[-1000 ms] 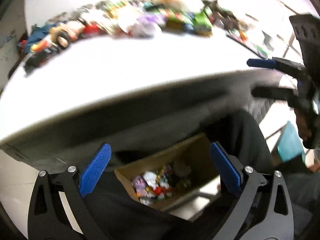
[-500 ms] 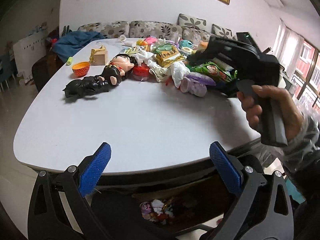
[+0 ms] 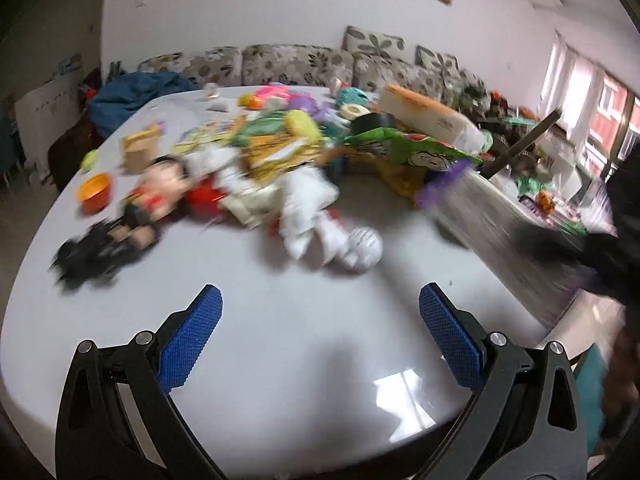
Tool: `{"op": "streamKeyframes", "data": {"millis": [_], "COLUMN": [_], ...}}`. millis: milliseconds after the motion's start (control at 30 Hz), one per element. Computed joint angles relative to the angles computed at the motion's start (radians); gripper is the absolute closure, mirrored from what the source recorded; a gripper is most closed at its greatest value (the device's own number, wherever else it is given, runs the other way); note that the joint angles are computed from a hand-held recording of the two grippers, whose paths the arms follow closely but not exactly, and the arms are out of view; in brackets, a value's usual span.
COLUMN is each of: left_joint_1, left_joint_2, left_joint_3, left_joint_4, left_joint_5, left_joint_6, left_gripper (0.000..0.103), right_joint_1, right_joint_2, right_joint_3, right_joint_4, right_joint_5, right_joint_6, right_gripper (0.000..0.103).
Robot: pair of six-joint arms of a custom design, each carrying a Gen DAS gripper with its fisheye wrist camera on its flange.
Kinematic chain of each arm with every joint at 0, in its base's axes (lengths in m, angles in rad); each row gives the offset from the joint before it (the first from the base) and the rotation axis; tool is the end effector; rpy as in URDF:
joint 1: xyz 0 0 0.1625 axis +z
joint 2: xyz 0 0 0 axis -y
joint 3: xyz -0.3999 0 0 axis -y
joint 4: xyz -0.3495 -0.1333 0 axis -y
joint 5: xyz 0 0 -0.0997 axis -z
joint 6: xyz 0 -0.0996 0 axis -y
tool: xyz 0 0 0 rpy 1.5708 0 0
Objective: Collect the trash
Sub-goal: 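Grasp the white-purple plastic bag with the right tool while the left tool grasps white tissue and toy, then carry both held items to the cardboard box and release them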
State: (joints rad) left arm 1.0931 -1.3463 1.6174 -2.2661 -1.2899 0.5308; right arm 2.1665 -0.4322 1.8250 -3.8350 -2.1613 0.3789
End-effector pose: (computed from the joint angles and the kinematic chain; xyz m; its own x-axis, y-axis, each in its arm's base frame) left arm -0.1127 -0.5677 0.4126 -0.5690 0.7033 -0.4262 0.8198 0.5257 -0.2271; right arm 0.3744 -0.4137 0.0091 -0.9945 0.0918 0.0499 0.0072 0.5370 -0.8435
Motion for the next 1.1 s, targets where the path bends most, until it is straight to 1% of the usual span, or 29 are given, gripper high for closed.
{"op": "streamKeyframes", "data": {"millis": [67, 167, 233, 267, 300, 333, 367, 400, 433, 467, 500, 533, 567, 600, 633, 667, 700, 733, 767, 867, 933, 1033, 1100], "left_joint_1": [-0.032, -0.069, -0.07, -0.077, -0.084, -0.087, -0.088, -0.082, -0.076, -0.068, -0.062, -0.063, -0.063, -0.059, -0.058, -0.057, -0.056, -0.055, -0.055, -0.062, -0.043, -0.009, 0.005], "left_joint_2": [0.04, 0.106, 0.155, 0.166, 0.188, 0.194, 0.195, 0.202, 0.206, 0.201, 0.185, 0.147, 0.099, 0.066, -0.003, -0.042, -0.098, -0.129, -0.16, -0.256, -0.304, -0.361, -0.384], "left_joint_3": [0.005, -0.013, -0.052, -0.044, -0.051, -0.058, -0.062, -0.084, -0.115, -0.132, -0.126, -0.091, -0.05, -0.028, 0.016, 0.042, 0.073, 0.087, 0.103, 0.153, 0.173, 0.185, 0.199], "left_joint_4": [-0.002, 0.022, 0.054, 0.016, 0.002, -0.003, -0.019, 0.008, 0.053, 0.083, 0.08, 0.05, 0.017, -0.003, -0.027, -0.039, -0.045, -0.041, -0.034, 0.03, 0.091, 0.206, 0.253], "left_joint_5": [0.058, 0.157, 0.185, 0.219, 0.257, 0.263, 0.253, 0.229, 0.202, 0.174, 0.154, 0.141, 0.113, 0.079, 0.022, 0.003, -0.033, -0.056, -0.068, -0.066, -0.077, -0.101, -0.083], "left_joint_6": [-0.022, -0.108, -0.191, -0.205, -0.222, -0.225, -0.22, -0.217, -0.223, -0.227, -0.216, -0.176, -0.129, -0.099, -0.042, -0.014, 0.023, 0.039, 0.059, 0.104, 0.132, 0.179, 0.234], "left_gripper": [0.007, 0.006, 0.006, 0.007, 0.007, 0.025, 0.048, 0.049, 0.049, 0.049, 0.049, 0.049, 0.049, 0.049, 0.049, 0.049, 0.049, 0.049, 0.049, 0.049, 0.049, 0.049, 0.049], "right_joint_1": [0.043, 0.074, 0.08, 0.081, 0.062, 0.055, 0.047, 0.045, 0.028, 0.027, 0.001, -0.025, -0.021, -0.031, -0.027, -0.024, -0.025, -0.023, -0.017, 0.003, 0.026, 0.051, 0.063], "right_joint_2": [-0.01, -0.014, -0.037, -0.04, -0.04, -0.04, -0.04, -0.044, -0.061, -0.061, -0.06, -0.054, -0.052, -0.049, -0.046, -0.044, -0.044, -0.043, -0.041, -0.038, -0.04, -0.045, -0.043], "right_joint_3": [0.056, 0.132, 0.187, 0.208, 0.226, 0.23, 0.228, 0.229, 0.228, 0.224, 0.214, 0.187, 0.179, 0.16, 0.151, 0.146, 0.14, 0.132, 0.123, 0.115, 0.12, 0.14, 0.154], "right_joint_4": [-0.035, -0.109, -0.136, -0.151, -0.187, -0.202, -0.208, -0.209, -0.203, -0.2, -0.202, -0.191, -0.179, -0.164, -0.154, -0.148, -0.142, -0.133, -0.121, -0.097, -0.064, -0.002, 0.044], "right_joint_5": [-0.1, -0.18, -0.207, -0.208, -0.185, -0.172, -0.157, -0.152, -0.132, -0.118, -0.09, -0.062, -0.054, -0.041, -0.038, -0.03, -0.021, -0.018, -0.019, -0.01, -0.005, 0.007, 0.016], "right_joint_6": [-0.012, -0.008, 0.0, 0.003, -0.01, -0.01, -0.017, -0.025, -0.043, -0.048, -0.071, -0.097, -0.107, -0.124, -0.13, -0.132, -0.138, -0.144, -0.149, -0.158, -0.146, -0.09, -0.047], "right_gripper": [0.086, 0.086, 0.086, 0.086, 0.086, 0.086, 0.086, 0.086, 0.086, 0.086, 0.086, 0.086, 0.086, 0.086, 0.086, 0.086, 0.086, 0.086, 0.086, 0.086, 0.086, 0.086, 0.086]}}
